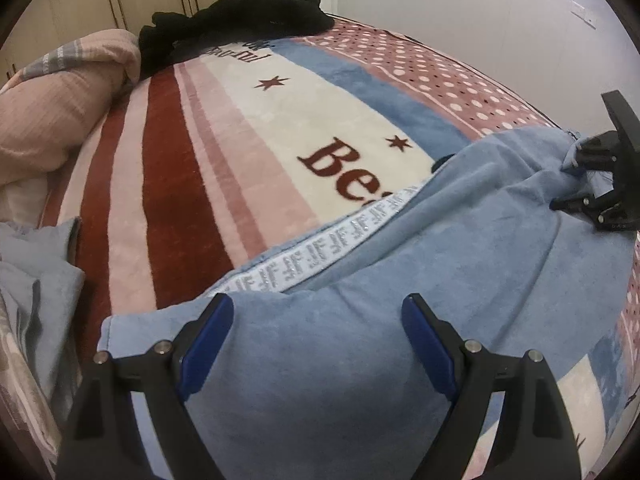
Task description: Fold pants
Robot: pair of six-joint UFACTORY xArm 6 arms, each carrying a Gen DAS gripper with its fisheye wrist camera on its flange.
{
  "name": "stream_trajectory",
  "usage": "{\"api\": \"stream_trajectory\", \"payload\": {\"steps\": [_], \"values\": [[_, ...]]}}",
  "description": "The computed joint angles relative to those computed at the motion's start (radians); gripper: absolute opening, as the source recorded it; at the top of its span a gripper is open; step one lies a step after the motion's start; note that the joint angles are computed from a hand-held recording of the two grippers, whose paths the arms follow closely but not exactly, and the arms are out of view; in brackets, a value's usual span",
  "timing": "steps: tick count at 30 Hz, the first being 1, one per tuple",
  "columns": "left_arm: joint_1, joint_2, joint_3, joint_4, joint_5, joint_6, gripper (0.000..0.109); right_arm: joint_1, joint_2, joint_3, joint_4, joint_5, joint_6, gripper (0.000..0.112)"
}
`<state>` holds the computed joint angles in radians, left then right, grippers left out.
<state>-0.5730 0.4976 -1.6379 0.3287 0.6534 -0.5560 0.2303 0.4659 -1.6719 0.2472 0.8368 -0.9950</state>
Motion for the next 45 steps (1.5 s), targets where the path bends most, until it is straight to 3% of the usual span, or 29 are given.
{"api": "stream_trajectory", "payload": {"steps": [2, 6, 7, 12, 15, 21, 24, 25, 26, 29, 32, 34, 38, 42, 45], "values": [[-0.009, 0.007, -0.017, -0.004, 0.017, 0.015, 0.084, 0.008, -0.067, 0.1, -0.032, -0.057, -0.027, 0.008], [-0.021, 0.008, -0.024, 0.039, 0.019, 0.01, 0.084, 0.019, -0.151, 0.222, -0.042, -0.163, -0.065, 0.006], [-0.022, 0.012, -0.03, 0.048, 0.026, 0.008, 0.084, 0.022, -0.174, 0.26, -0.031, -0.226, -0.083, 0.005], [-0.018, 0.017, -0.042, 0.097, 0.056, -0.04, 0.084, 0.039, -0.17, 0.276, -0.056, -0.44, 0.008, 0.005], [-0.018, 0.027, -0.06, 0.169, 0.116, -0.101, 0.084, 0.048, -0.101, 0.187, -0.184, -0.457, 0.147, 0.005], [0.0, 0.022, -0.059, 0.22, 0.187, -0.181, 0.084, 0.049, 0.066, -0.034, -0.367, -0.357, 0.392, 0.006], [0.013, -0.032, -0.002, 0.217, 0.17, -0.218, 0.084, 0.064, 0.136, -0.113, -0.493, -0.256, 0.479, 0.011], [0.017, -0.069, 0.037, 0.203, 0.146, -0.228, 0.084, 0.068, 0.132, -0.094, -0.545, -0.278, 0.507, 0.014], [0.021, -0.11, 0.081, 0.178, 0.117, -0.224, 0.084, 0.069, 0.117, -0.063, -0.583, -0.313, 0.532, 0.025], [0.01, -0.225, 0.202, 0.135, 0.058, -0.257, 0.091, 0.06, 0.058, -0.005, -0.533, -0.357, 0.547, 0.06], [-0.015, -0.348, 0.342, 0.022, -0.008, -0.29, 0.093, 0.056, -0.061, 0.118, -0.393, -0.433, 0.487, 0.06], [-0.039, -0.418, 0.429, 0.007, -0.061, -0.33, 0.093, 0.064, -0.177, 0.241, -0.229, -0.474, 0.368, 0.06], [-0.086, -0.501, 0.527, -0.056, -0.123, -0.339, 0.093, 0.087, -0.395, 0.468, 0.046, -0.463, 0.124, 0.06], [-0.117, -0.495, 0.509, -0.05, -0.007, -0.35, 0.093, 0.097, -0.546, 0.634, 0.18, -0.378, -0.028, 0.064], [-0.109, -0.458, 0.474, -0.041, 0.102, -0.354, 0.093, 0.115, -0.581, 0.736, 0.093, -0.42, -0.011, 0.074]]}}
